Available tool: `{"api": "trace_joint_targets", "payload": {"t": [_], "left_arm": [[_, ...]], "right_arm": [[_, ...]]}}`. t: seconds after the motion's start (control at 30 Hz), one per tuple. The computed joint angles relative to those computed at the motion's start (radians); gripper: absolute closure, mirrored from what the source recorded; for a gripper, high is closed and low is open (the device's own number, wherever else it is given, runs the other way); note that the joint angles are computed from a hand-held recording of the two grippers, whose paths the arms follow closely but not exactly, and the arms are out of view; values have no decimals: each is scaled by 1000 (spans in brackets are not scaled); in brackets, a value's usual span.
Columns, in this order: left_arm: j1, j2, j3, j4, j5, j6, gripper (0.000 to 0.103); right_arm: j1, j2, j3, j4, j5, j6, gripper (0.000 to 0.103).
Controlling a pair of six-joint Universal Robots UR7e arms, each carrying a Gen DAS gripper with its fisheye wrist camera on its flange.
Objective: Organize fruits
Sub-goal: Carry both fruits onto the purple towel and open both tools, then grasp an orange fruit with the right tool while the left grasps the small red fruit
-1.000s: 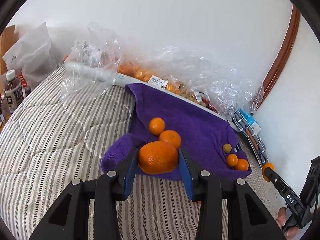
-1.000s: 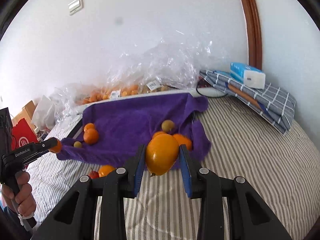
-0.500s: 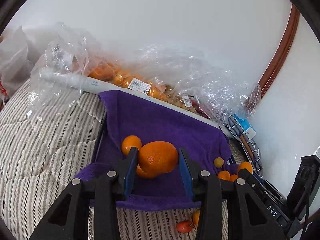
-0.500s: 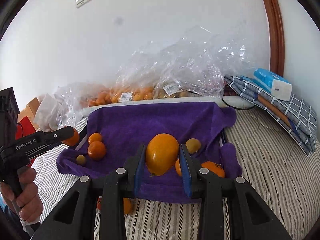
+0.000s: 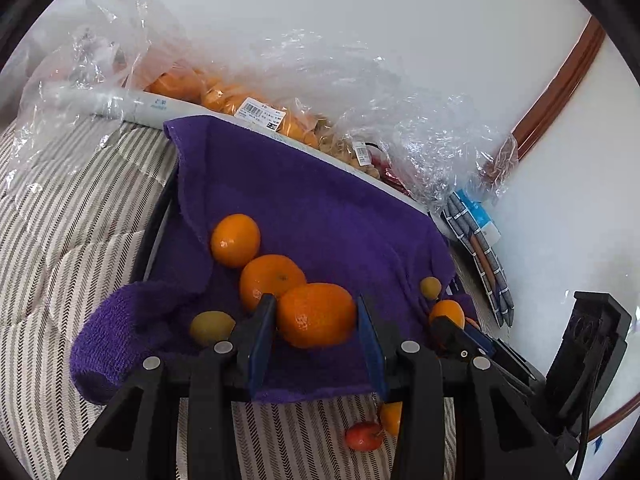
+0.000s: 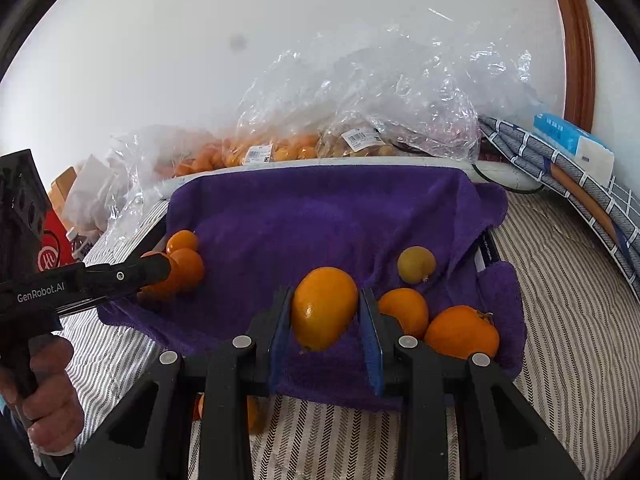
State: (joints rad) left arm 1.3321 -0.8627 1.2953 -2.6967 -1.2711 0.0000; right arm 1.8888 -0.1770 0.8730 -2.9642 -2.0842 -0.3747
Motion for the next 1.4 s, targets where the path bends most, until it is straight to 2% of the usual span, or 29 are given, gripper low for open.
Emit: {"api": "trace_joint_targets", "payload": {"t": [0.23,0.37,0.53,0.63,0.77,0.93,1.03,1.3,1.4], "left_arm": [[-7,8,7,-28,10,21,64],[-2,12,3,-32,-17,25,64],[2,3,10,-38,-34,18,59],[-1,-10,36,-89,-18,40,57],[-7,-23,61,-128,18,59,57],[-13,-49,105,-192,34,99,57],[-17,-65,134,-215,46,121,57],[-20,-122,227,-234,71,155,57],[-22,-122,231,-215,73,168,57]], "right_arm": [[-4,5,-11,30,-12,26,69],[-8,-3,0,30,-11,43,69],[-5,-15,28,-10,-9,41,67],[5,-27,61,-64,-24,23,64],[25,-67,131,-76,-26,46,64],[46,-104,217,-53,-5,38,64],[45,-103,231,-1,5,62,64],[33,-67,172,109,6,101,66],[31,-64,167,103,8,110,68]]}}
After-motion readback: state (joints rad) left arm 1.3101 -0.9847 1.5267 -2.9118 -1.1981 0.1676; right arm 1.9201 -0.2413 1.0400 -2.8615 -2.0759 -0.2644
